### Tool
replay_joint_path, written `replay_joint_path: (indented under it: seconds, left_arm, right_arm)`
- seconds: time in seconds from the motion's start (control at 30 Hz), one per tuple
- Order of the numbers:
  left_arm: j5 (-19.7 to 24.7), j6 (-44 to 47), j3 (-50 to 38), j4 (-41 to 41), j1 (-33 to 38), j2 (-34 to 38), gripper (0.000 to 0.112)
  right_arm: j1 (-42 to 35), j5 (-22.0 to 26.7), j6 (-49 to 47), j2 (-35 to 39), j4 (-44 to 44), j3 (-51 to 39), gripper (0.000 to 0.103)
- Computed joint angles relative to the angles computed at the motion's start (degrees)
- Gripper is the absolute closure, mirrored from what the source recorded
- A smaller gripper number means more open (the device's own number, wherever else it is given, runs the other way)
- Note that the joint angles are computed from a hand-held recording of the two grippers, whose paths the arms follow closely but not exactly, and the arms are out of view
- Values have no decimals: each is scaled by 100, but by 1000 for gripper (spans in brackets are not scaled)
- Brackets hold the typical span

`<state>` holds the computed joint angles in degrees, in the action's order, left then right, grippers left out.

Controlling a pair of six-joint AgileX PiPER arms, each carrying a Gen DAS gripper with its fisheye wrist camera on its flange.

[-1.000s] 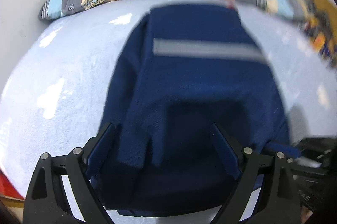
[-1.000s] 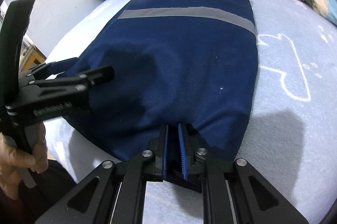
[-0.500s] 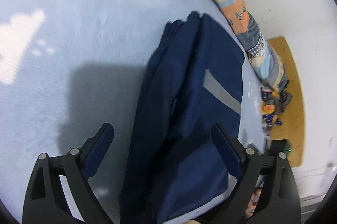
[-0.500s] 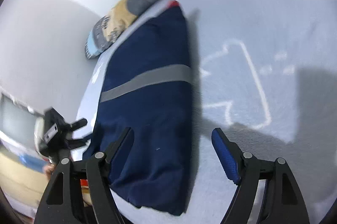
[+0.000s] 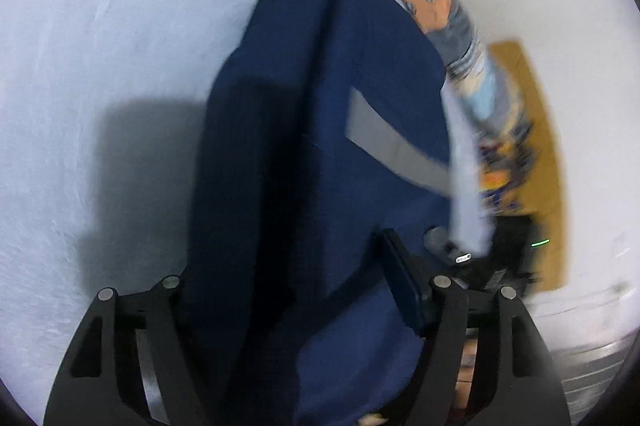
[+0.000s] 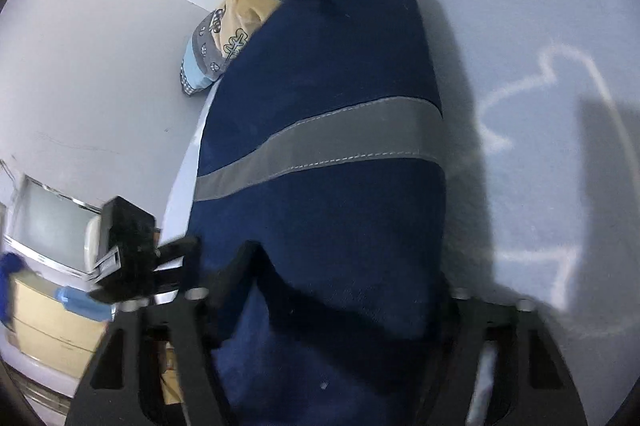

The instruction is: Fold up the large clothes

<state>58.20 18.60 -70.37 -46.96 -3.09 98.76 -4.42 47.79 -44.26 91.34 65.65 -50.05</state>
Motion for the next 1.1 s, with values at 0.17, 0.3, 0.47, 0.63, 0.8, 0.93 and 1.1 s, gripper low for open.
replay_joint_path:
  seconds: [0.17,0.3,0.47,0.63,0.8,0.93,1.1]
  left_arm:
    - [-114,112,17,-274,-271,-454,41]
    - [-241,-1,-85,-411,-726,-676,41]
    - [-354,-9,-169,-872,-1315,-636,41]
    - [-571,-348,-485,-652,-1950,-414,41]
    - [-527,-2006,-1089,1180,-2667,202,41]
    - [-564,-3086,-1294,2564,-3032,147,41]
    - [-1211,-4711,-874,4882,-3630,-730,39]
  right_arm:
    - [173,-59,238,-706,-586,-144,66]
    - [-37,201,332,-1410,-1111,-199,67]
    - [-1324,1293,-110,-1812,-1144,-429,67]
    - [-2570,2138,-763,-1939,-1230,-495,67]
    - [-2748,1637,-236,-1407,-2081,-496,50]
    - [-3068,1841,1166,-736,-2738,-755,41]
    - [-2945,1242,1247,-2198,-3487,-650,38]
